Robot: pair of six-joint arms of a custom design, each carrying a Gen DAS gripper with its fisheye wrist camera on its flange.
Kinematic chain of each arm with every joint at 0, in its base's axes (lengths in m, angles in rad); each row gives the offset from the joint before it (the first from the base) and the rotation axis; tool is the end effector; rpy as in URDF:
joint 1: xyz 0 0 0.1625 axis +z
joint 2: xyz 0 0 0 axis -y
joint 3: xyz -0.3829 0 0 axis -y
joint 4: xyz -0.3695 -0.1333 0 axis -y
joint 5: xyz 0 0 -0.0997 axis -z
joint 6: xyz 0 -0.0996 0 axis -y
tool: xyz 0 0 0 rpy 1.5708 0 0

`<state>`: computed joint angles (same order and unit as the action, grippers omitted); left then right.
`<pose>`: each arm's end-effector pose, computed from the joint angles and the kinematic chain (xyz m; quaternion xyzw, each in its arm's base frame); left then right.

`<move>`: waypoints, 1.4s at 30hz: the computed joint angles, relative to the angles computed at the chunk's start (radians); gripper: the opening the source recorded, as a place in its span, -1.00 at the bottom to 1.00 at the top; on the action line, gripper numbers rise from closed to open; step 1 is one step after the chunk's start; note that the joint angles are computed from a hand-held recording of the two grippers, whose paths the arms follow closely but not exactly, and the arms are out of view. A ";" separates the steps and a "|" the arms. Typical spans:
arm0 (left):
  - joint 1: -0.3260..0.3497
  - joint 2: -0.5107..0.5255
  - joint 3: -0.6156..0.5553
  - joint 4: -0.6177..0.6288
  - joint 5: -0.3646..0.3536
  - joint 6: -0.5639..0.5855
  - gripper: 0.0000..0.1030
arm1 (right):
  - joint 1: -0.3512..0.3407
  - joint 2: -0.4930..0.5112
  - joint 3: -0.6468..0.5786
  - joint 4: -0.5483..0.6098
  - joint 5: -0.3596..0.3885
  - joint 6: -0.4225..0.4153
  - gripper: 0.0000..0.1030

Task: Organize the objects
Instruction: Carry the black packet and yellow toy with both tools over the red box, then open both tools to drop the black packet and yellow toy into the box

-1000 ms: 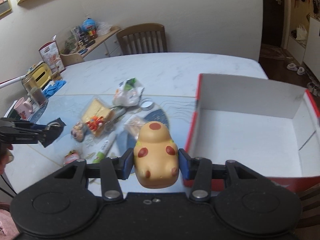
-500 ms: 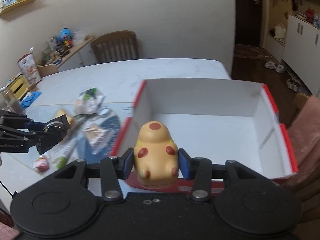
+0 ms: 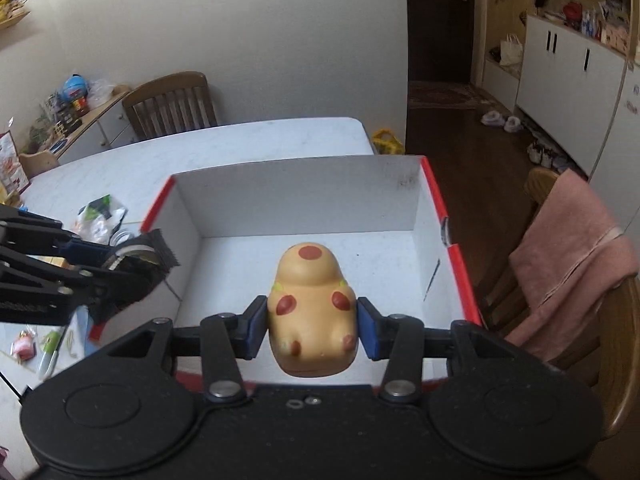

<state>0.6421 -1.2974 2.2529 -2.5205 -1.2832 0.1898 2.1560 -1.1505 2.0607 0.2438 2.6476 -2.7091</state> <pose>-0.2362 -0.3784 0.1334 0.5254 0.8387 -0.0491 0.1347 0.2098 -0.2340 0.1368 -0.0417 -0.8456 0.3995 0.3516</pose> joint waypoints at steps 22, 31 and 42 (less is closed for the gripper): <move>0.002 0.375 -0.200 0.129 0.103 -0.108 -0.35 | -0.259 0.089 -0.076 0.149 -0.173 -0.087 -0.12; 0.012 0.429 -0.241 0.171 0.122 -0.138 -0.32 | -0.284 0.081 -0.064 0.145 -0.198 -0.125 -0.07; 0.012 0.377 -0.221 0.144 0.106 -0.140 0.10 | -0.263 0.044 -0.048 0.127 -0.215 -0.137 0.12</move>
